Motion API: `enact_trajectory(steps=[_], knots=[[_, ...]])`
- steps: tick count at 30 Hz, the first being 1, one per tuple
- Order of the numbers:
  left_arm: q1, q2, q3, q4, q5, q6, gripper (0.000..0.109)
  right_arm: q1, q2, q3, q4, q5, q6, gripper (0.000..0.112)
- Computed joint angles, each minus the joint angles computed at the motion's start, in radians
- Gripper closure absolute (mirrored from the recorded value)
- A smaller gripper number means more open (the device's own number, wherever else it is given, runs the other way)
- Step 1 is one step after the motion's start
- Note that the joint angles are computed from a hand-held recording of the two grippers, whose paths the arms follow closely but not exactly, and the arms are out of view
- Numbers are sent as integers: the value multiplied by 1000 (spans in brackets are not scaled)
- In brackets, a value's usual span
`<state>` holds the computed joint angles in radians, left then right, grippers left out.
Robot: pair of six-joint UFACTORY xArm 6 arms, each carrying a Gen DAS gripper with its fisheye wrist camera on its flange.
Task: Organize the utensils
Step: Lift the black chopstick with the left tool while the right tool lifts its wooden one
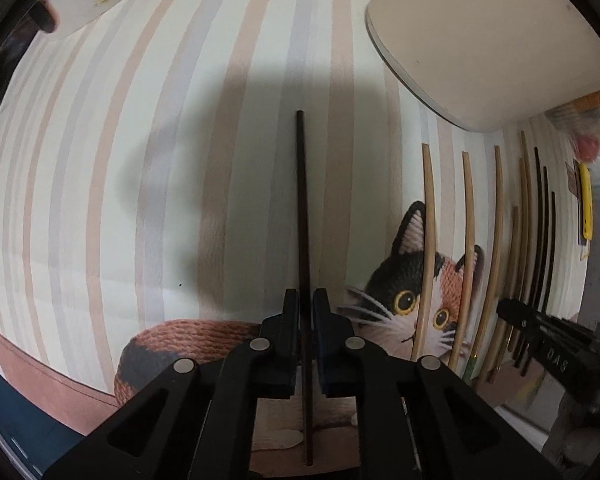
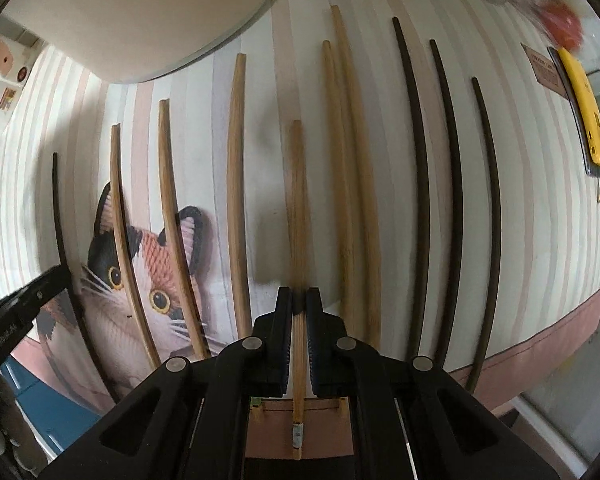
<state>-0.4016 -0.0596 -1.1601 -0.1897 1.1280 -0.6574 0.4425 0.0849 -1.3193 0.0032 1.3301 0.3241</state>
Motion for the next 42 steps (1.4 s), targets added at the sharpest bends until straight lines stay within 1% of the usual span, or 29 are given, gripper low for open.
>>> enact_trajectory(steps=[1,2,6,8,9,10,11,14,15,16,17,18,19,20,21,22,24,28,35,36,38,39,40,41,42], knots=[[8,8,-11,-2,15,23,99,-5,14,-10,4,3,-2,104],[-1,41,-37,4,14,19,99,-7,27,-23,6,12,-3,103],[-7,90,-98,50,66,33,99,7,64,-73,4,58,8,97],[-12,111,-130,79,97,37,99,23,89,-97,0,66,19,89],[-22,125,-153,102,118,29,99,40,93,-81,1,50,31,86],[-27,133,-164,118,127,24,100,55,94,-81,-8,55,44,84],[-33,142,-177,148,140,25,102,63,106,-75,-13,37,56,84],[-57,157,-201,190,143,-2,104,67,85,-40,8,16,85,86],[-53,150,-192,196,132,-6,105,70,90,-47,1,5,96,87],[-69,153,-201,197,133,-28,105,63,98,-67,-5,8,91,88],[-70,143,-188,196,127,-35,105,72,82,-45,-12,-7,100,94],[-79,136,-195,195,137,-55,105,86,66,-22,-22,-28,111,104],[-75,128,-188,200,140,-61,105,97,57,-8,-32,-36,123,105],[-86,127,-173,207,128,-83,105,97,42,8,-30,-44,126,105],[-85,150,-196,214,118,-87,105,102,22,33,-18,-59,132,105],[-93,131,-190,227,141,-108,105,110,8,47,-6,-70,136,106],[-92,79,-153,254,154,-144,105,102,-2,49,2,-76,116,106],[-85,6,-117,289,168,-207,105,47,-30,21,7,-64,19,106],[-87,-93,-123,353,201,-270,105,64,-172,103,2,-129,5,106],[-101,-89,-133,364,196,-290,105,60,-184,99,-1,-131,-1,106],[-116,-132,-126,385,208,-318,106,68,-213,94,-8,-137,4,106],[-150,-127,-139,402,218,-359,106,43,-206,68,-3,-130,-24,106],[-204,-91,-193,407,228,-412,106,47,-219,66,-1,-128,-21,106],[-216,-97,-206,433,249,-437,106,12,-196,21,11,-122,-60,106],[-227,-100,-205,443,248,-456,106,-3,-155,-36,18,-118,-78,106]])
